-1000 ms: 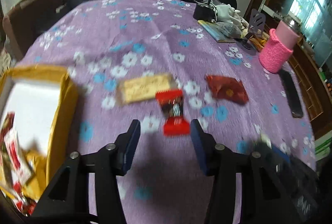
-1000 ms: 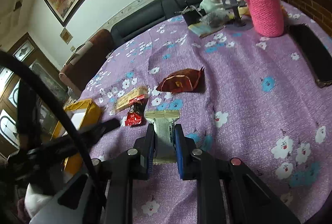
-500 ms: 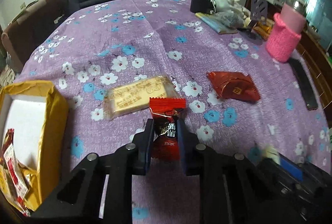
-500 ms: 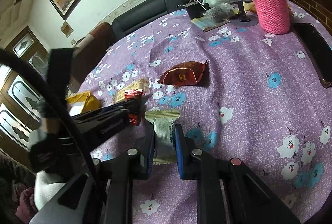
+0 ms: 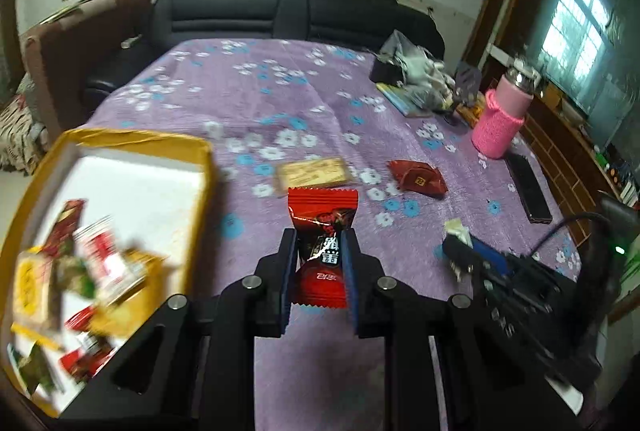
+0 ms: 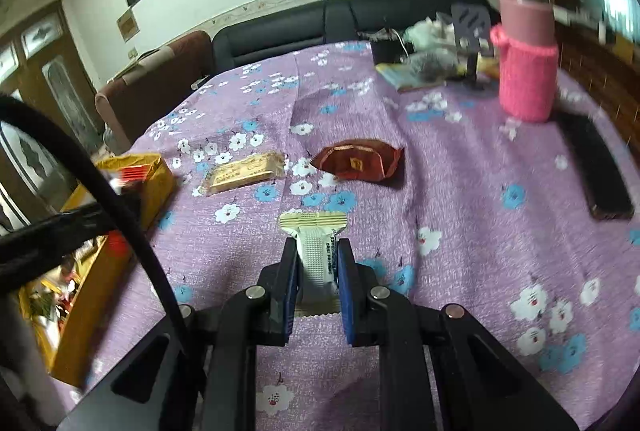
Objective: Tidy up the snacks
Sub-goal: 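Carry both candies over the tray while both grippers release them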
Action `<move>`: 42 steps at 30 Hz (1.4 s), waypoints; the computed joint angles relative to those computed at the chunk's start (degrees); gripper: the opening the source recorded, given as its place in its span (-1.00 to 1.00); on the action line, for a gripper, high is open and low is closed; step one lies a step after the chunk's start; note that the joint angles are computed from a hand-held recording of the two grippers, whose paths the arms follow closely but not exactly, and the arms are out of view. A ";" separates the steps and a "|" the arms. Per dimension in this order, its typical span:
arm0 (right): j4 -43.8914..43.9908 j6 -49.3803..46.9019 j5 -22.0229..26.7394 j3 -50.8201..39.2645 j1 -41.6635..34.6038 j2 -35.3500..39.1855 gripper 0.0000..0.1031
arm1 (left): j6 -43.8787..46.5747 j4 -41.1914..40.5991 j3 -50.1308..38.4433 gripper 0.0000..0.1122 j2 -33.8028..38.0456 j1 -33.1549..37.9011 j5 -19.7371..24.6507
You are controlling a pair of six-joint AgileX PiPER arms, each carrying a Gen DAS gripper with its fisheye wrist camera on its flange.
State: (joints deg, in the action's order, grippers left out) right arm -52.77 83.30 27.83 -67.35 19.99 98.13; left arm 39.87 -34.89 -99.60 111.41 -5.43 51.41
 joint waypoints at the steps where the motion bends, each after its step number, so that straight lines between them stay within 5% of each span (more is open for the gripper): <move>1: -0.83 0.32 0.99 -0.31 0.71 0.17 -0.67 | 1.09 -0.86 1.49 -0.58 -1.17 1.34 -0.38; 7: -7.77 3.11 7.36 -2.48 6.33 2.13 -0.67 | 7.96 -4.40 9.68 -0.58 -7.28 10.16 -3.57; 13: -11.45 0.32 14.64 -8.04 13.77 4.57 -0.68 | 11.18 -7.62 10.19 -0.58 -5.81 18.79 -0.95; 17: -3.83 -7.99 10.24 -12.81 15.81 4.71 -0.68 | 10.49 -8.52 8.11 -0.58 -2.90 22.15 1.81; 20: 10.71 -21.54 5.34 -19.41 15.49 6.90 -0.68 | 10.84 -9.43 7.53 -0.58 -1.45 24.07 3.18; 26: 32.22 -41.51 9.03 -37.10 15.79 17.75 -0.68 | 10.42 -8.94 5.20 -0.58 1.36 26.40 4.89; 36: 38.05 -49.01 21.00 -59.81 17.99 33.02 -0.68 | 10.45 -6.11 4.99 -0.57 2.28 27.69 -0.39; 39: 38.18 -49.22 22.95 -62.29 18.34 34.83 -0.65 | 11.00 -4.82 6.41 -0.42 1.25 27.17 -2.99; 42: 37.90 -47.48 21.05 -59.13 18.13 33.22 -0.64 | 12.56 -5.30 8.41 -0.04 -0.38 26.97 -5.12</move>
